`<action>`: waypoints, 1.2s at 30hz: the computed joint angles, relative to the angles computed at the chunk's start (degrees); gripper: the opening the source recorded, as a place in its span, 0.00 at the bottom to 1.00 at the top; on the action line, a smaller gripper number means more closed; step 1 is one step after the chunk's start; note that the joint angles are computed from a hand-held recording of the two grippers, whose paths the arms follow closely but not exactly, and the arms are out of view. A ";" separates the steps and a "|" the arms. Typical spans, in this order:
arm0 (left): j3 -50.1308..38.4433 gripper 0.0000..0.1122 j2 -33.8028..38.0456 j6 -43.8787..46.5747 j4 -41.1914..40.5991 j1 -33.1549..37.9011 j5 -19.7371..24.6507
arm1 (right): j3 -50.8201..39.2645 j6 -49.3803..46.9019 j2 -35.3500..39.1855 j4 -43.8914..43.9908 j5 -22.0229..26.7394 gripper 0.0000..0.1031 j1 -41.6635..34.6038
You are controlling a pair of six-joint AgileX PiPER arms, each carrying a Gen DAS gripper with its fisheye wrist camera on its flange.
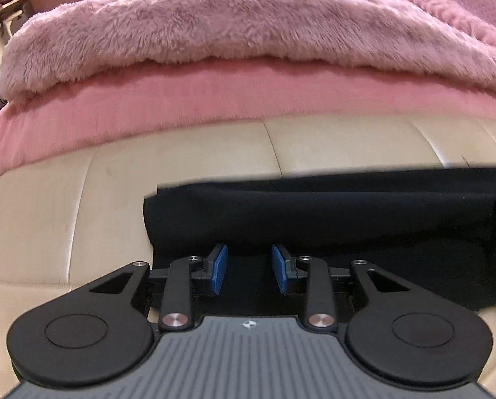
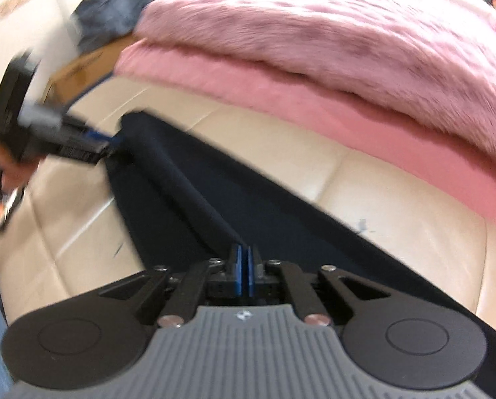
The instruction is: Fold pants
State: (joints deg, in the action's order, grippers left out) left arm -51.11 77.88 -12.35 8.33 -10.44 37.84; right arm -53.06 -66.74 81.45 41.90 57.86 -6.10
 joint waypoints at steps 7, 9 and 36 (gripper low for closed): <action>-7.02 0.33 9.94 -14.11 11.32 -2.02 -4.04 | -5.94 5.05 9.70 2.76 -1.81 0.00 -2.74; -7.98 0.33 10.96 -16.33 13.75 -2.53 -3.93 | -6.39 5.97 10.59 2.38 -2.72 0.03 -2.58; 7.30 0.35 8.31 -24.79 55.15 -16.02 -2.26 | 8.61 -13.16 -6.53 -2.29 -6.14 0.19 -7.16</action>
